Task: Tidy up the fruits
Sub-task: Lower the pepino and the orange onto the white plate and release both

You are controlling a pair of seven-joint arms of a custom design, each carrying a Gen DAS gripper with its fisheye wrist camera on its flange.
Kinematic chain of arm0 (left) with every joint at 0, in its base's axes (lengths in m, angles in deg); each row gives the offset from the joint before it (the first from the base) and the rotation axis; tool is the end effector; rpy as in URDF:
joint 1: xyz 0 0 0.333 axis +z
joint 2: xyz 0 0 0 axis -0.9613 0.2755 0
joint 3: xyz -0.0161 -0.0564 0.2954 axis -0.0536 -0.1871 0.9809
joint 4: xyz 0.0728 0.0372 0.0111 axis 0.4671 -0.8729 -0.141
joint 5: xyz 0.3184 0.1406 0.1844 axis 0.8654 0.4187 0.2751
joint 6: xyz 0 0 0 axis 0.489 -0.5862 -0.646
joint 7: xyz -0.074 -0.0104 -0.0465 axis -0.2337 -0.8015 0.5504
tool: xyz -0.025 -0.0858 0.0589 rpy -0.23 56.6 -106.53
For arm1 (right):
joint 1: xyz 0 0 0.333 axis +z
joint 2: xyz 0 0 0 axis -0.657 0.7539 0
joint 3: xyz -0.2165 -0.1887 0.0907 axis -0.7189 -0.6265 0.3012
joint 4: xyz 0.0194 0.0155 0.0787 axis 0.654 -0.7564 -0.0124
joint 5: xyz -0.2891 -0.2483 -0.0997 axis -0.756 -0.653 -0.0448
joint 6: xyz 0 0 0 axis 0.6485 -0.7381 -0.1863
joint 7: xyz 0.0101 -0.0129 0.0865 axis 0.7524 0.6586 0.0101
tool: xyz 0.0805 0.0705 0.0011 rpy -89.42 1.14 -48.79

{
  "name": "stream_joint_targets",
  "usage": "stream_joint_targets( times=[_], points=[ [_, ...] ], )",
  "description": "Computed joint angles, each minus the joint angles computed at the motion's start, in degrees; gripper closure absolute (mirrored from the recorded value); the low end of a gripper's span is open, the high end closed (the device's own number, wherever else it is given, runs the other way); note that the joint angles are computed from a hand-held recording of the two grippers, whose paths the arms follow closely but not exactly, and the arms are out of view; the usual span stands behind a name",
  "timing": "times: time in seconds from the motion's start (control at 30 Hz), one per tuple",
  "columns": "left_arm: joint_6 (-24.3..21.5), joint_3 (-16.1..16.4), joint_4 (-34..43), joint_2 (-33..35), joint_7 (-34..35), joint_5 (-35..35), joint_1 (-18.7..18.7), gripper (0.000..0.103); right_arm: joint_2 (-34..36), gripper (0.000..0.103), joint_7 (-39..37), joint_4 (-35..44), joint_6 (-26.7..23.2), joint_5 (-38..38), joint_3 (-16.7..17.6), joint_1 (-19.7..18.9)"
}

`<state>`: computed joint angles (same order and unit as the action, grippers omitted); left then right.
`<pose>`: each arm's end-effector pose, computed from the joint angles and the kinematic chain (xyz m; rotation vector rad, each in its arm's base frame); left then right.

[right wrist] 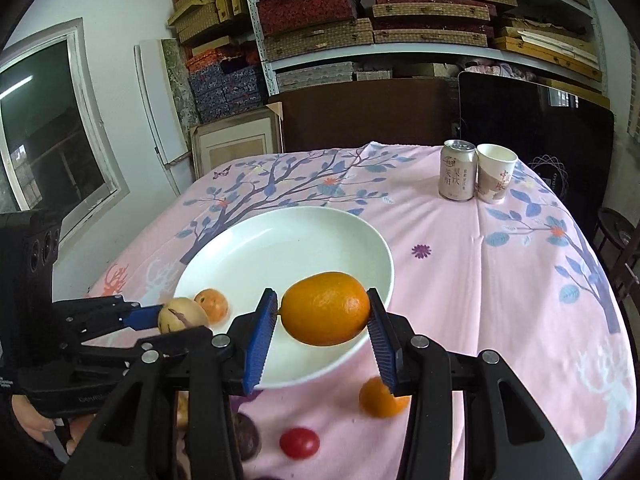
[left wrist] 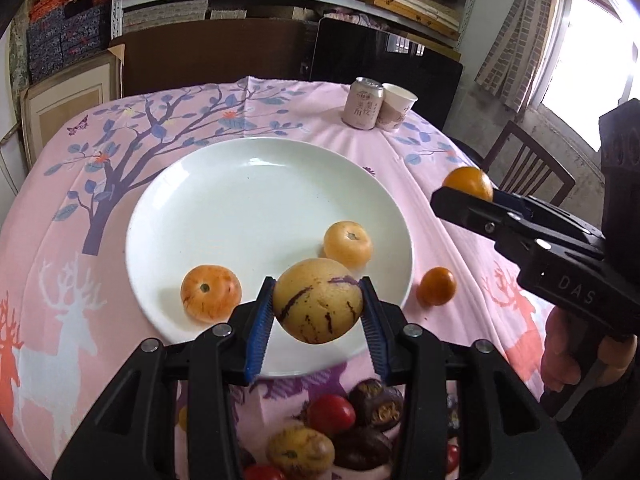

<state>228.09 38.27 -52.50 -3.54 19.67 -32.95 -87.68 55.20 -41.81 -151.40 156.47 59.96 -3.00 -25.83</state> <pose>0.4777 -0.1960 0.5046 -1.8315 1.9371 -0.8895 0.5019 0.0738 0.5277 -1.8994 1.2241 -0.3743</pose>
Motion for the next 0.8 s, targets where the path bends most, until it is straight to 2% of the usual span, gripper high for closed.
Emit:
stream_joint_targets(
  times=[0.07, 0.17, 0.2, 0.23, 0.33, 0.43, 0.5, 0.63, 0.8],
  points=[
    [-1.9, 0.0, 3.5, 3.8, -0.3, 0.7, 0.9, 0.062, 4.3, 0.057, 0.4, 3.6, -0.4, -0.4, 0.5, 0.3],
    [-3.4, -0.2, 5.9, 6.8, -1.6, 0.7, 2.4, 0.041, 8.3, 0.051, 2.3, 6.2, 1.2, -3.5, 2.5, -0.3],
    [-3.0, -0.1, 5.9, 6.9, -1.4, 0.0, 2.6, 0.041, 8.6, 0.041, 2.5, 6.1, 2.3, -3.9, 3.1, -0.3],
    [-2.8, -0.3, 5.5, 6.4, -1.6, 0.0, 2.8, 0.041, 8.5, 0.036, 1.8, 5.9, 2.8, -2.8, 3.1, -0.1],
    [-2.1, -0.6, 3.4, 3.8, -2.9, 0.6, 3.3, 0.038, 6.4, 0.035, 0.2, 4.2, 2.1, -0.6, 2.5, -0.1],
    [-0.8, 0.1, -1.1, -1.6, -2.0, -1.3, 1.9, 0.037, 2.0, 0.035, -1.5, 0.6, 1.1, 1.4, 1.1, -0.3],
    [0.3, -0.3, -5.2, -6.5, -2.7, -0.3, 1.5, 0.024, -2.0, 0.034, -3.0, -2.7, -0.2, 2.7, -0.2, -0.3],
    [0.6, -0.4, -14.4, -18.0, -3.7, 1.9, -1.2, 0.024, -10.1, 0.029, -5.0, -10.2, -2.1, 4.7, -3.2, -0.9],
    [-3.4, -2.5, -23.2, -29.8, -6.5, 5.2, -3.9, 0.024, -17.5, 0.028, -2.6, -17.7, -6.4, 2.3, -5.5, -4.0]
  ],
)
